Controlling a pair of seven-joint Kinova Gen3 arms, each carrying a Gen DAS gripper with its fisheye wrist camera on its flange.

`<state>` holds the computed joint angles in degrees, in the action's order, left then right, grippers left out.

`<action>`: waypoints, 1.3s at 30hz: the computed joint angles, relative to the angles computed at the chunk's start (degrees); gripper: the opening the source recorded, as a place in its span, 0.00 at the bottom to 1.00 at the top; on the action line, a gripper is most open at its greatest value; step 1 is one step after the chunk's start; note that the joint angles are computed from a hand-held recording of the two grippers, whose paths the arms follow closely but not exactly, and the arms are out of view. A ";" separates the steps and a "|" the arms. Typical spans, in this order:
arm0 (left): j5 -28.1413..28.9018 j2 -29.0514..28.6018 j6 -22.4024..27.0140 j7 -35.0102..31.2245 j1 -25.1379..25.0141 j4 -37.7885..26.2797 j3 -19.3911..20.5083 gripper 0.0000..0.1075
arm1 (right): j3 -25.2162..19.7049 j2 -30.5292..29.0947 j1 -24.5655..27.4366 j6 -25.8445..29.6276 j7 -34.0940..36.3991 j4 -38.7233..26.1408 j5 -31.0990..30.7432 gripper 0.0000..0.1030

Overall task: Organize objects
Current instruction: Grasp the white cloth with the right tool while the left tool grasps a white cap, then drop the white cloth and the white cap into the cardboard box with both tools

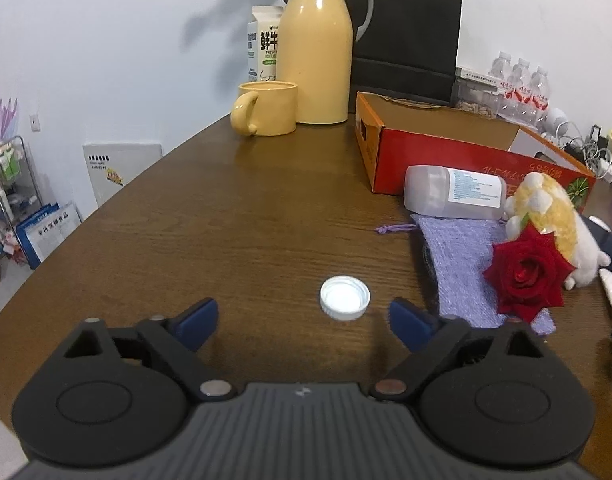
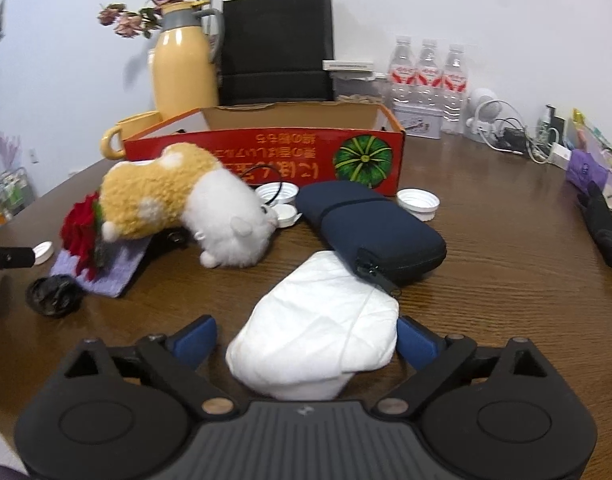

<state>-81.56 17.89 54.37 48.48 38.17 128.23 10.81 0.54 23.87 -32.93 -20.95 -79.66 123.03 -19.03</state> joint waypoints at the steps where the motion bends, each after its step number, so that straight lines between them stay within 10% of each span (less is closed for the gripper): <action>1: -0.40 0.30 -0.33 -0.31 -0.34 -0.26 -0.18 0.79 | 1.22 0.12 -1.26 0.61 0.73 -0.48 -1.52 0.93; 6: -3.90 1.48 -1.55 -1.12 -1.23 -0.73 -0.61 0.27 | 4.37 0.50 -4.44 2.29 3.44 -1.73 -5.48 0.93; 15: -4.71 0.26 -1.44 1.82 -0.45 0.80 0.60 0.27 | -0.73 -0.41 0.43 -1.45 0.44 0.92 -1.21 0.66; 39: -11.44 -3.18 2.75 0.30 -1.20 -2.06 2.48 0.27 | -7.51 -4.41 7.58 -11.37 -8.30 4.69 13.06 0.58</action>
